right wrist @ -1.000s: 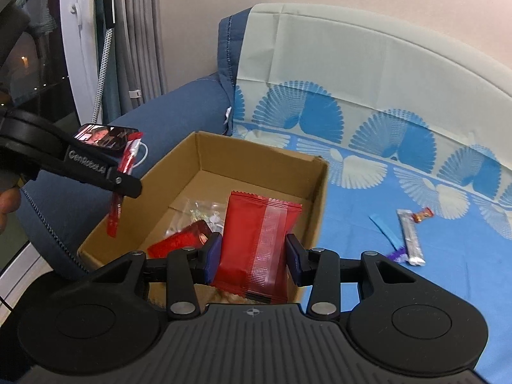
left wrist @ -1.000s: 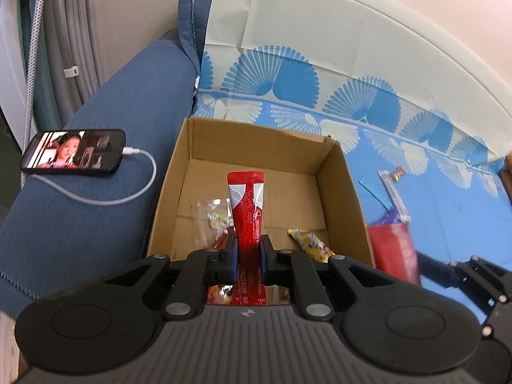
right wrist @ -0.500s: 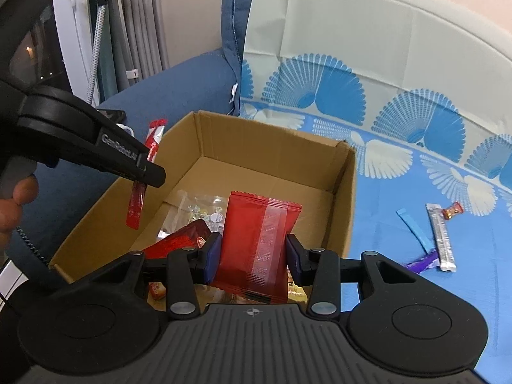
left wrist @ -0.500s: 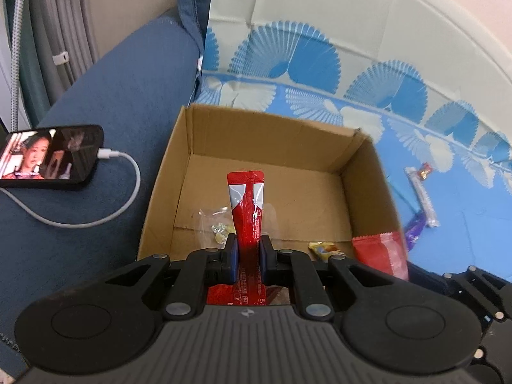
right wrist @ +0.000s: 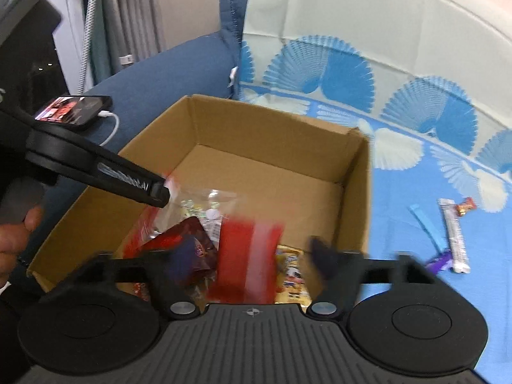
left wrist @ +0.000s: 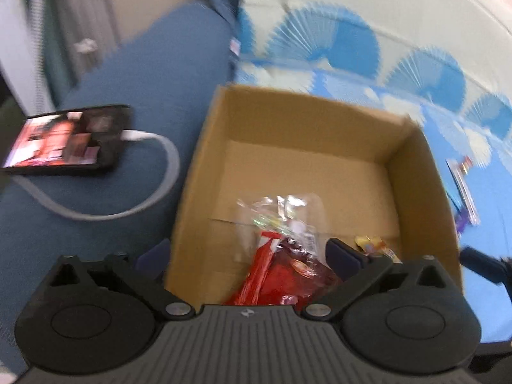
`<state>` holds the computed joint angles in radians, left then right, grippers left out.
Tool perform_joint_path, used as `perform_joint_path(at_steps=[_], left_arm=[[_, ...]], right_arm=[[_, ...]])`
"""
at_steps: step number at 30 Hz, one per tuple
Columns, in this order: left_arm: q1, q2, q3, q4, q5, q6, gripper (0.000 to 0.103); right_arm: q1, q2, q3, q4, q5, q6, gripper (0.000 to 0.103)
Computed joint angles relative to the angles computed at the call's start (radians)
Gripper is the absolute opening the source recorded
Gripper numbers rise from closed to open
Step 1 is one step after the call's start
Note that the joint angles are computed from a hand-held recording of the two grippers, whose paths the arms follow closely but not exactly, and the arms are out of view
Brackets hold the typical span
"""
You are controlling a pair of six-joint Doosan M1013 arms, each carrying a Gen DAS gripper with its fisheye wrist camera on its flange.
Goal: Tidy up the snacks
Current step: 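Open left gripper over box while right gripper releases red bar inside, then move both tools from the box toward the purple and silver snacks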
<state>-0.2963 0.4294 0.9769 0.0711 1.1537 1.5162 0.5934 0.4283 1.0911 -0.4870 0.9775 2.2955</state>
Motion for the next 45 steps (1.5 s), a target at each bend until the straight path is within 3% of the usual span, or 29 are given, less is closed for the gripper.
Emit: perform_joint_path(at_steps=[6,11,20,28,45], left_arm=[[0.001,-0.094,0.106,0.025,0.017,0.021,0.103],[-0.005,-0.186,0.2,0.047,0.011,-0.028,0.103],[-0.036,-0.304,0.301,0.093,-0.055,-0.057,0.103],[-0.058,-0.351,0.333,0.113,-0.086,-0.078,0.103],[-0.082,-0.371,0.344,0.151,-0.103,-0.067,0.103]], right_arm=[[0.04,-0.05,0.041,0.02,0.035,0.041,0.089],[0.093,-0.108,0.093,-0.057,0.036,0.131,0.09],[0.158,-0.192,0.18,-0.177,0.006,0.257,0.092],[0.203,-0.239,0.232,-0.29,0.001,0.369,0.094],[0.212,-0.262,0.263,-0.324,-0.03,0.43,0.094]])
